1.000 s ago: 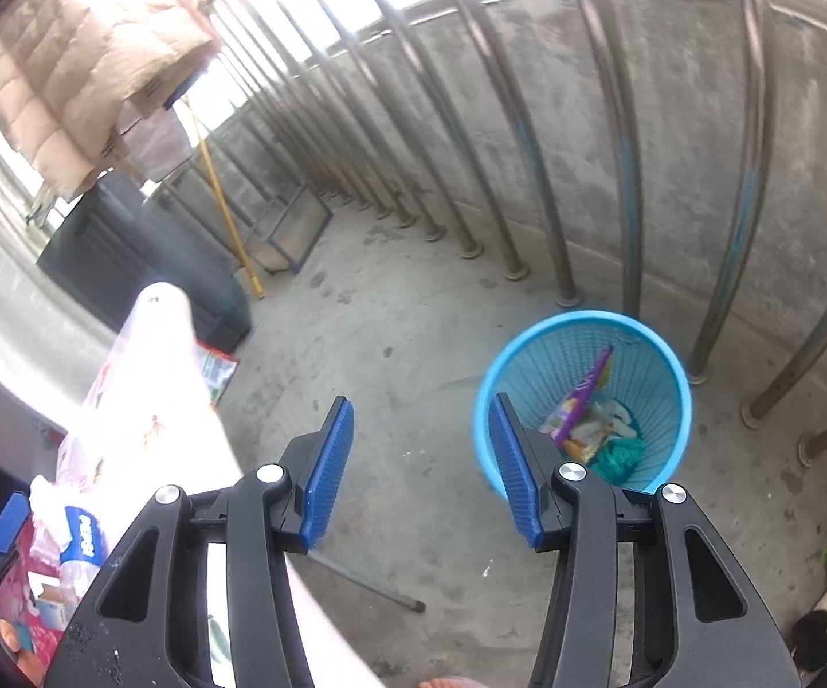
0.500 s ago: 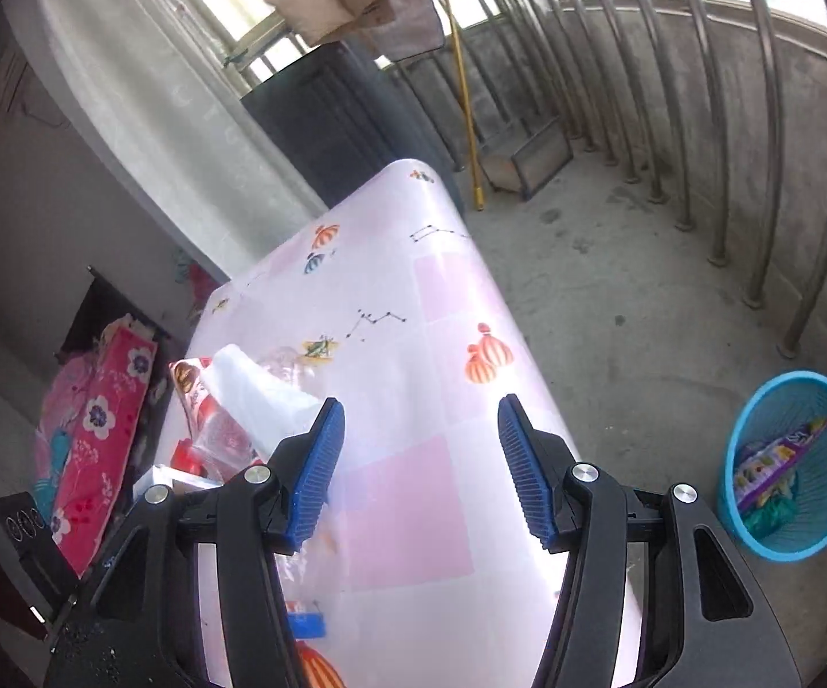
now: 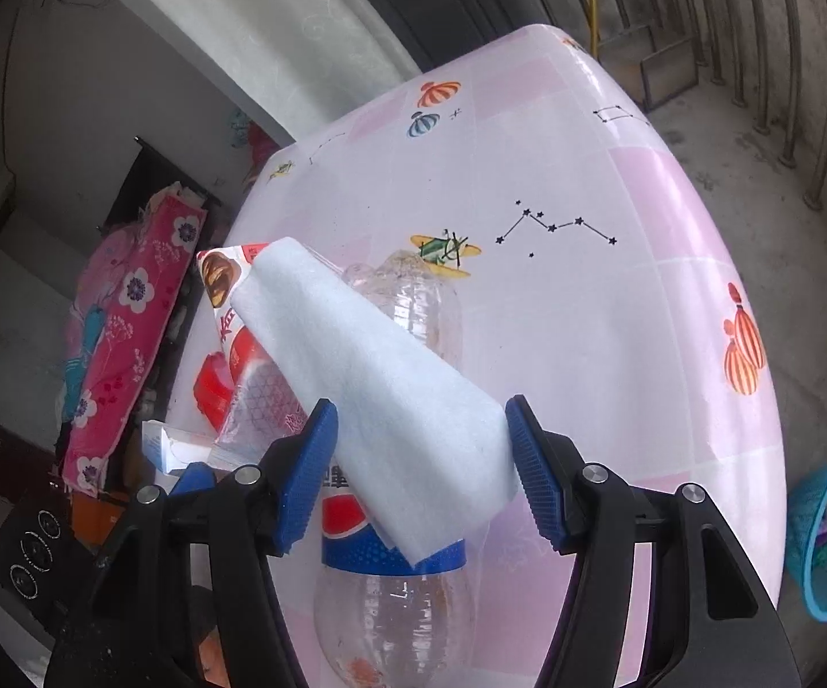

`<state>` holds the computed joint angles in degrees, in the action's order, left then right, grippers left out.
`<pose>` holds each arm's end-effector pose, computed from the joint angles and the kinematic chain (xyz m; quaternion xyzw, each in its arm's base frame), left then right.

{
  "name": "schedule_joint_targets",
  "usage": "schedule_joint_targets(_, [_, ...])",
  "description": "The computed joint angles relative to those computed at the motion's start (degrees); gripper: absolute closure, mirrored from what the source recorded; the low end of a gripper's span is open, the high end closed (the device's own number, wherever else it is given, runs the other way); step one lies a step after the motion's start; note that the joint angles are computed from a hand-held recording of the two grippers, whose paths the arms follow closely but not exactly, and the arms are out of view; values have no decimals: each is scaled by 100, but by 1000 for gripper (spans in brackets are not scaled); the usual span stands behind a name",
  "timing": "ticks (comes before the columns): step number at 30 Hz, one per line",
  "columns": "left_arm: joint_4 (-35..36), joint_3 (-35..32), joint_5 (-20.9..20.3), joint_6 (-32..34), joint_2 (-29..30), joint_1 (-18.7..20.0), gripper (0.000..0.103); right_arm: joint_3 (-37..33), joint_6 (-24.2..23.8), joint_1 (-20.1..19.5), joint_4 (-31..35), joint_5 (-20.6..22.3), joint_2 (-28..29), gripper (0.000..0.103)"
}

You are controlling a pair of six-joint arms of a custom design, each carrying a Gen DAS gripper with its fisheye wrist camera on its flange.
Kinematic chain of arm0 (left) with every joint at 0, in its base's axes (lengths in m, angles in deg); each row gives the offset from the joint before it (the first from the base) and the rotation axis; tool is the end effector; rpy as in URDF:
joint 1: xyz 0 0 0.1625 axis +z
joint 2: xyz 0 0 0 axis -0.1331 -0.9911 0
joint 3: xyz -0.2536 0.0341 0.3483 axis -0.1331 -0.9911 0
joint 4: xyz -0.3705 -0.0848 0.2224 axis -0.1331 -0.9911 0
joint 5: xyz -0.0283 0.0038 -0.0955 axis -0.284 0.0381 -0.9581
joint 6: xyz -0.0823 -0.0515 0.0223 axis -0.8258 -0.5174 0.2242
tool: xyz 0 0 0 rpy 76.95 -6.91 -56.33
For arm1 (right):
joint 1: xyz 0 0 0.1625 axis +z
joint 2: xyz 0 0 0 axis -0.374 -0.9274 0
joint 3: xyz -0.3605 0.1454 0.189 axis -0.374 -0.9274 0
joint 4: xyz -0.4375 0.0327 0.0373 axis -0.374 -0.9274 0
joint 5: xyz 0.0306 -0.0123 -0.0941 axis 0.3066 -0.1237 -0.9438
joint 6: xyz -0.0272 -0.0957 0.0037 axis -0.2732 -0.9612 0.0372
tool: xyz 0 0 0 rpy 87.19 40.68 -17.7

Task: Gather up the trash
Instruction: 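Grasp the white tissue with the right tool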

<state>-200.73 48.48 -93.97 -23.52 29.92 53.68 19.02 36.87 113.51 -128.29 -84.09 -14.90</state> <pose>-0.4073 -0.7202 0.0639 0.1139 0.8418 -0.4986 0.1725 0.1557 -0.8647 0.3816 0.2105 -0.9690 0.1262 0.0288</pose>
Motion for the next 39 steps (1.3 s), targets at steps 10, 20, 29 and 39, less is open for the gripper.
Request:
schedule_joint_targets(10, [725, -343, -809, -911, 67, 293, 40, -468, 390, -180, 946, 930, 189, 60])
schedule_joint_targets(20, [915, -108, -1162, -838, -83, 161, 45, 180, 739, -391, 858, 1373, -272, 63])
schedule_joint_targets(29, [1132, 680, -1430, -952, -508, -121, 45, 1526, 952, -607, 448, 1723, -1159, 72])
schedule_joint_targets(39, [1221, 1720, -1348, -1436, -1028, -476, 45, 2234, 1047, -612, 64, 1692, -1588, 82])
